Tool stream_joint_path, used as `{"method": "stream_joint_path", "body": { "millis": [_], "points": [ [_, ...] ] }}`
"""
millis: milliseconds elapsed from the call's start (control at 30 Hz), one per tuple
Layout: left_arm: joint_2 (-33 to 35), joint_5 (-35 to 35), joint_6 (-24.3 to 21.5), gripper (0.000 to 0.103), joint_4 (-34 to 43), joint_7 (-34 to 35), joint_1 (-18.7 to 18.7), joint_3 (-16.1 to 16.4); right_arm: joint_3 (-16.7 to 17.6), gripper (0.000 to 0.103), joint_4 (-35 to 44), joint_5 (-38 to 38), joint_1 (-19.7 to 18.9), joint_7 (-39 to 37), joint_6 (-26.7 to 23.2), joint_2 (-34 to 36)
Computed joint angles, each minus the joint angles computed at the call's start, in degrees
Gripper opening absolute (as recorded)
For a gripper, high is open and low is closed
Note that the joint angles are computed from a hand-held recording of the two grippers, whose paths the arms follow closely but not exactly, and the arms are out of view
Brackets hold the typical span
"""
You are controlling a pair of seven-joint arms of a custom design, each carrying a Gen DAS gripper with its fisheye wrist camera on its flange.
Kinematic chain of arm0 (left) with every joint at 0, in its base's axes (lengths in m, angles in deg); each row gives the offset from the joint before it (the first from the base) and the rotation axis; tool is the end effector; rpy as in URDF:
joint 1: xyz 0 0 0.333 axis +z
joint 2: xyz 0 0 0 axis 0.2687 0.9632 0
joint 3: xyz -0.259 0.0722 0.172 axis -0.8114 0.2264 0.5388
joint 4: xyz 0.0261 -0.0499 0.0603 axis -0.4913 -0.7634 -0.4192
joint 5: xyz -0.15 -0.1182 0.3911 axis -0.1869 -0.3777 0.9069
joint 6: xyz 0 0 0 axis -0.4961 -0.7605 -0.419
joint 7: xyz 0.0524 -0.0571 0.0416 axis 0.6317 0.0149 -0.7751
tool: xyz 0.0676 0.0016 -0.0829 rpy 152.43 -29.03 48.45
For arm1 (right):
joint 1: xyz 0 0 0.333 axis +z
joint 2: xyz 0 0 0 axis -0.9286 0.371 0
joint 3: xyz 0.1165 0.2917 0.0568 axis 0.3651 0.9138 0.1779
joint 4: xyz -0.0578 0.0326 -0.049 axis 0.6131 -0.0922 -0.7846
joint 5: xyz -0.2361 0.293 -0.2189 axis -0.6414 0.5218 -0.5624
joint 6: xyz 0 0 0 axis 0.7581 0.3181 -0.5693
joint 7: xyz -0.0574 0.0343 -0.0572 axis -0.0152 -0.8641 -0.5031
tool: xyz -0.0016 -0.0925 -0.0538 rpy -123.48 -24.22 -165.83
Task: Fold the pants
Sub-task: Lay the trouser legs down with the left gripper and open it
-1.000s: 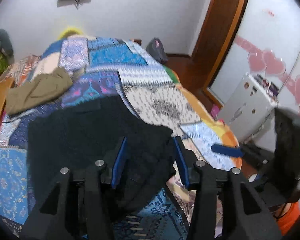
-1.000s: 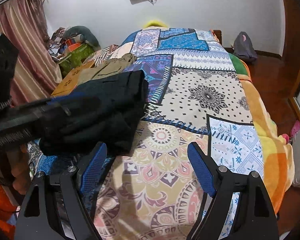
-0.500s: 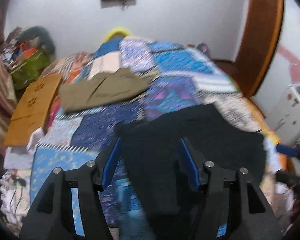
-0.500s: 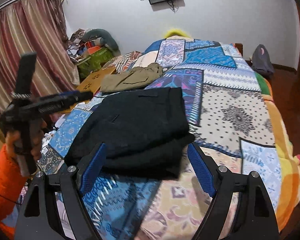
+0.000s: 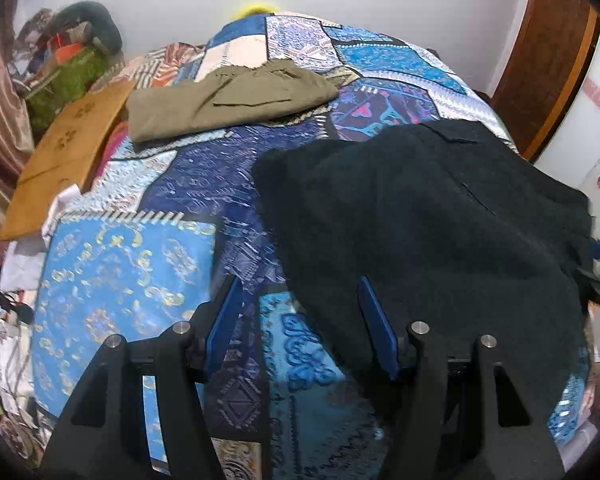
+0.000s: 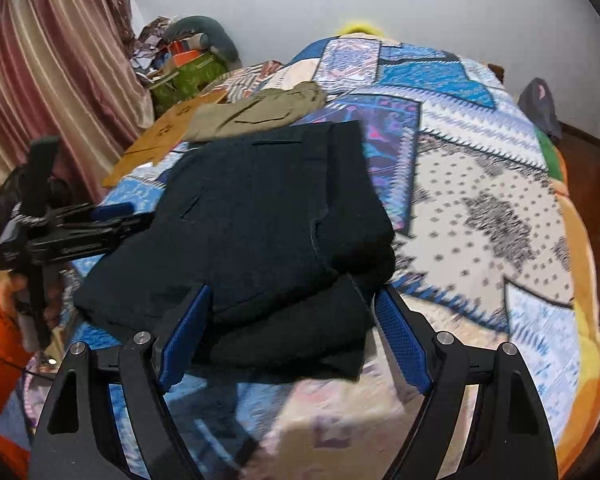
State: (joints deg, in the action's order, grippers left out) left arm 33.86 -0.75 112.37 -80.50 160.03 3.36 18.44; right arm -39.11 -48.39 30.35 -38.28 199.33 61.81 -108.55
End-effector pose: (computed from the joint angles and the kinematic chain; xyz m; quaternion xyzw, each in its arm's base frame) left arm 0.4621 -0.2092 0.5203 -0.6032 0.7448 -0.2360 0.1601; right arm 0.3449 0.3554 0.6187 -0.7232 0.5960 -0.0845 0.3386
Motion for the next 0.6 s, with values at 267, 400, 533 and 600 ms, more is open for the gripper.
{"method": "stream_joint_path", "body": {
  "millis": [267, 400, 533, 600],
  "points": [
    [-0.4, -2.2, 1.3, 0.061, 0.0, 0.6, -2.5, 0.1, 0.3, 0.08, 2.7, -6.7, -5.0, 0.2, -2.6, 3.1],
    [1.4, 0.7, 2.4, 0.062, 2.6, -1.5, 0.2, -0.6, 1.1, 0.08, 4.1, -10.5, -6.6, 3.2, -3.1, 4.9],
    [5.9, 1.7, 2.1, 0.066, 7.0, 1.4, 1.7, 1.3, 0.6, 0.08, 4.1, -10.4, -6.0, 4.7, -3.7, 3.8],
    [8.5, -0.3, 1.6, 0.071, 8.7, 7.4, 0.9, 3.0, 0.0, 0.082, 4.0, -8.9, -5.3, 5.1, -3.4, 2.9]
  ]
}}
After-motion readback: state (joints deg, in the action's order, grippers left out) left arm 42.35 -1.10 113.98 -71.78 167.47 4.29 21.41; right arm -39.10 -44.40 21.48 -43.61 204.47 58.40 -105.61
